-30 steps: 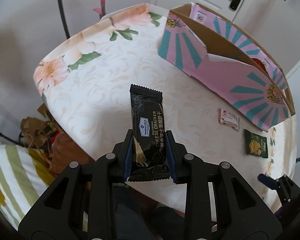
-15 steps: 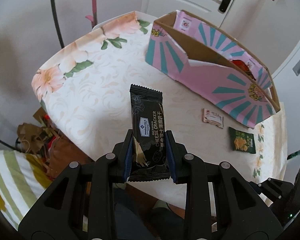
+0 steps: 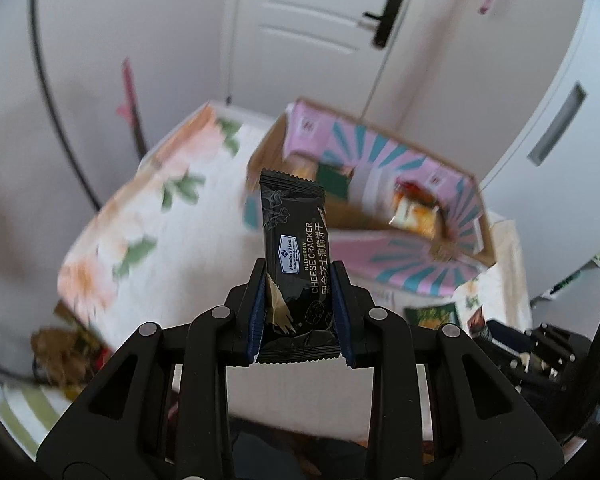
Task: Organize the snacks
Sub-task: 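Carry both snacks into the box and open both tools to release them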
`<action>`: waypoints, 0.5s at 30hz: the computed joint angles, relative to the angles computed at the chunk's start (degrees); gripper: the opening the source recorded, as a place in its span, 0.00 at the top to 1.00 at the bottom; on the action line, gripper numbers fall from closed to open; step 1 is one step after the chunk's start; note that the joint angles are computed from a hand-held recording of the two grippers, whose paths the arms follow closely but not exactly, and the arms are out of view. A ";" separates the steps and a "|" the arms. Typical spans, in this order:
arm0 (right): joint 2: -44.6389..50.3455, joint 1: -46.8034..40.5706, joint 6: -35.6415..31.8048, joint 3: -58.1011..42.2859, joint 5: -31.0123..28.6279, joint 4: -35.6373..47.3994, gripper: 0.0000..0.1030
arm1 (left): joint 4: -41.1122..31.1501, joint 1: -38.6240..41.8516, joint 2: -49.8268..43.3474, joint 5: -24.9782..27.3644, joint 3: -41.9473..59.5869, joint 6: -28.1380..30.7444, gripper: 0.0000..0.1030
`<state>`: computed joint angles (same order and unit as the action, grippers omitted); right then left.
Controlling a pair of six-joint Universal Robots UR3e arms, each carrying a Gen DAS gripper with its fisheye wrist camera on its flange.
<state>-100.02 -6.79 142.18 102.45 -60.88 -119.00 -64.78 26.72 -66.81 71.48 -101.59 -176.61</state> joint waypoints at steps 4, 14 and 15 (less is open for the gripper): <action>5.21 4.05 12.85 -9.10 -3.54 -3.90 0.81 | -1.93 2.00 -7.85 -5.10 9.98 6.35 0.74; 23.14 12.80 36.28 -34.06 -17.60 -5.07 0.81 | -12.22 -1.23 -36.66 -11.99 42.77 18.05 0.74; 25.17 13.22 38.20 -36.94 -18.57 -4.23 0.81 | -13.08 -1.68 -38.78 -12.13 45.12 18.21 0.74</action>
<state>-74.84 6.43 180.38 65.52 -79.45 -123.22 -77.86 25.04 -105.59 59.36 -56.47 -158.40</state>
